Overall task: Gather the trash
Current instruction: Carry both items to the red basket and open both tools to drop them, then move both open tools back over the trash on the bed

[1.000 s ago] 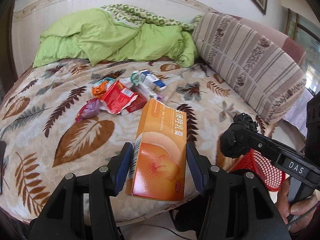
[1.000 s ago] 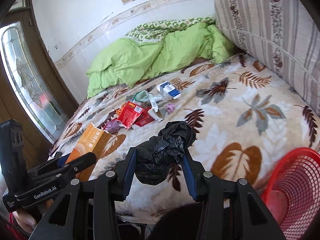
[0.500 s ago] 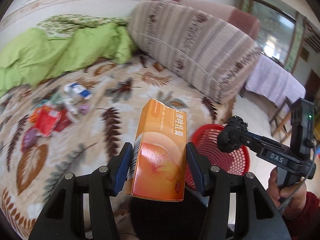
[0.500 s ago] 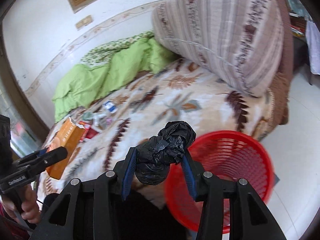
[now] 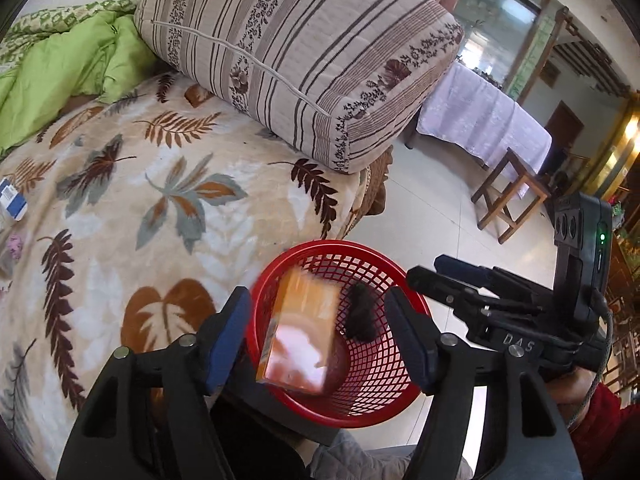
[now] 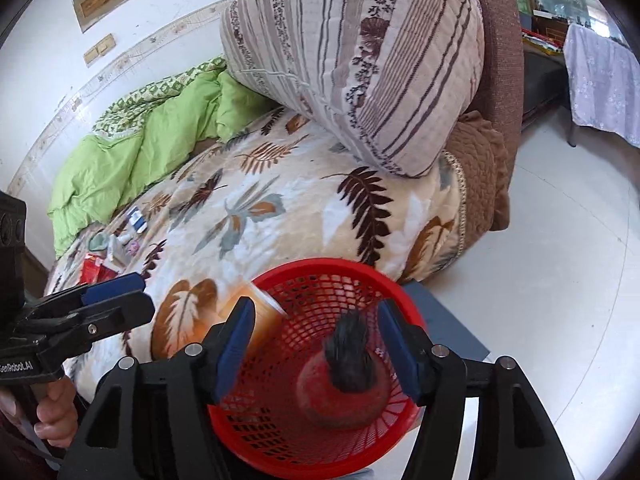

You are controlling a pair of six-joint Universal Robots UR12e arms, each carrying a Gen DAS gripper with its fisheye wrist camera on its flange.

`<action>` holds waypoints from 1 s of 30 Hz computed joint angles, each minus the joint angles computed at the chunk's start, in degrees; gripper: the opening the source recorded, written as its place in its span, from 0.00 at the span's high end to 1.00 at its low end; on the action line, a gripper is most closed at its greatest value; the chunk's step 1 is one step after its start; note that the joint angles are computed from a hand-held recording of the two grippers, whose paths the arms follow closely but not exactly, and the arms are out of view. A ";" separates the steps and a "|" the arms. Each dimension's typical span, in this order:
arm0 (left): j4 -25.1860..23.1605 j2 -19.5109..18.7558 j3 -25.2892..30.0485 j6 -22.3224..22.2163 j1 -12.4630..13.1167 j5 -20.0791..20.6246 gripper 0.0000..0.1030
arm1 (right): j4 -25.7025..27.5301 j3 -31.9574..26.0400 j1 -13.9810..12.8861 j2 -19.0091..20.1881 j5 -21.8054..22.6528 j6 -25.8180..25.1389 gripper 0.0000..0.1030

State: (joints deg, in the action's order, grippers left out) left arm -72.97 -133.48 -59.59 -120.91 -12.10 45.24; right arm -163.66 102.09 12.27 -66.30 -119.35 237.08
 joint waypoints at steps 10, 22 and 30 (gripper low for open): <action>7.72 -3.76 4.96 -12.45 2.70 1.97 0.33 | -4.03 -3.83 -1.57 2.74 4.53 -4.61 0.35; 17.93 -7.85 9.74 -25.89 7.35 7.18 0.33 | -3.62 -20.25 -0.94 13.11 16.65 -18.08 0.35; 25.90 -14.88 20.53 -39.27 10.73 13.43 0.32 | 0.30 -26.47 -0.55 16.55 19.77 -21.01 0.35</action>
State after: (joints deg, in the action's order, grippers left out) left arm -47.07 -148.37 -39.06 -160.18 -1.37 58.67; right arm -163.36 75.61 11.72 -49.75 -99.58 216.07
